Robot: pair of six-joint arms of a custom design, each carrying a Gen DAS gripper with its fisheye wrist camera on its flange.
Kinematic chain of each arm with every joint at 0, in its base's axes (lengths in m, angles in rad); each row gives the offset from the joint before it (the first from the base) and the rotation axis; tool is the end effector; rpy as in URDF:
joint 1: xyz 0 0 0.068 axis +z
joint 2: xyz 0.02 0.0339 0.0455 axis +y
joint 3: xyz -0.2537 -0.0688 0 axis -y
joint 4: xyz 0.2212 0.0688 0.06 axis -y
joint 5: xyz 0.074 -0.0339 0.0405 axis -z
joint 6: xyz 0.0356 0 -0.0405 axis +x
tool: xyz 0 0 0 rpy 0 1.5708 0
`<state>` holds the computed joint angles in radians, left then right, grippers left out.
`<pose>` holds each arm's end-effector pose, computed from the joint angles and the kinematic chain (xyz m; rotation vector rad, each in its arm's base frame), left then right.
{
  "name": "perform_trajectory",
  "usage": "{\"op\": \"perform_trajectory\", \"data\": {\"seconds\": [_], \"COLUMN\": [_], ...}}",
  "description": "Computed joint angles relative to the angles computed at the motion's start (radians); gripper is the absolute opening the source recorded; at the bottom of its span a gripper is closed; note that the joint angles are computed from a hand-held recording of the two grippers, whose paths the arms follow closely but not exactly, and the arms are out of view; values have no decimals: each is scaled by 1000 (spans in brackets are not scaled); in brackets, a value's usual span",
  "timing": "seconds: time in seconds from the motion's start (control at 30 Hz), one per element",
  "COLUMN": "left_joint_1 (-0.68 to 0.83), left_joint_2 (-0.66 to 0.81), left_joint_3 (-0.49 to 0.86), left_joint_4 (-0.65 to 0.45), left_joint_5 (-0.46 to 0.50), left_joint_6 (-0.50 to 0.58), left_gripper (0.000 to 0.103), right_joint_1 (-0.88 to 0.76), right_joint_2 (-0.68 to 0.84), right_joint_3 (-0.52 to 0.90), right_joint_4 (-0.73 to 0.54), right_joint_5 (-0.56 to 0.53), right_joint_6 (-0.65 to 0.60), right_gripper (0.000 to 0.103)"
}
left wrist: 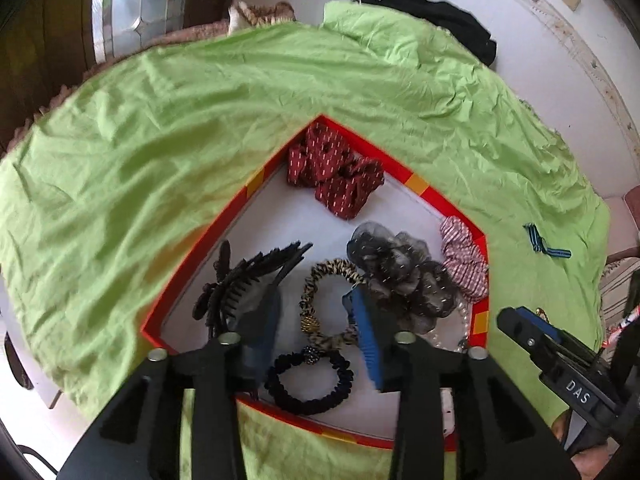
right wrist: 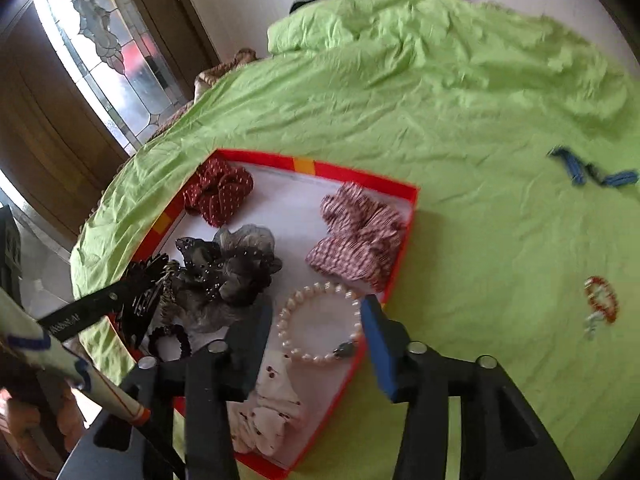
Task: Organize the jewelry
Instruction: 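Withdraw both grippers from the tray toward the red bead bracelet, then grasp the red bead bracelet with the right gripper while the left grasps the silver chain bracelet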
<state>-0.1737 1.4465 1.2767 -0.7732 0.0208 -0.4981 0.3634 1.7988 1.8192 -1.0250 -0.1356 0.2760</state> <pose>0.2767 -0.0493 0.2983 -0.4016 2.5076 -0.2967 0.3309 0.1310 0.3329 -0.1659 2.6115 0.4079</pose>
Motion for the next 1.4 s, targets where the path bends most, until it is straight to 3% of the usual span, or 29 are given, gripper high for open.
{"op": "perform_trajectory", "data": {"seconds": [0.13, 0.43, 0.6, 0.7, 0.8, 1.0, 1.1, 1.2, 1.4], "left_joint_1": [-53, -311, -539, -638, -720, -858, -879, -883, -863], "left_joint_2": [-46, -113, -113, -50, 26, 159, 205, 238, 272], "left_joint_3": [14, 96, 139, 182, 244, 360, 383, 389, 377], "left_joint_4": [-45, -233, -284, -284, -294, -332, -313, -274, -187], "left_joint_5": [-73, -296, -416, -407, -393, -428, -404, -362, -312], "left_joint_6": [-29, -159, -292, -347, -372, -402, -389, -361, -292], "left_gripper": [41, 43, 53, 53, 53, 53, 53, 53, 52], "right_joint_1": [-31, -218, -471, -710, -929, -1090, -1108, -1091, -978], "right_joint_2": [-80, -404, -626, -681, -678, -655, -618, -559, -262], "right_joint_3": [-53, -369, -553, -618, -629, -599, -589, -569, -413], "right_joint_4": [-16, -54, -96, -142, -181, -220, -205, -158, -5], "right_joint_5": [-4, -47, -80, -177, -259, -344, -356, -353, -327], "right_joint_6": [-17, -79, -193, -294, -409, -545, -572, -575, -487], "right_gripper": [51, 51, 52, 52, 52, 52, 52, 42, 37]}}
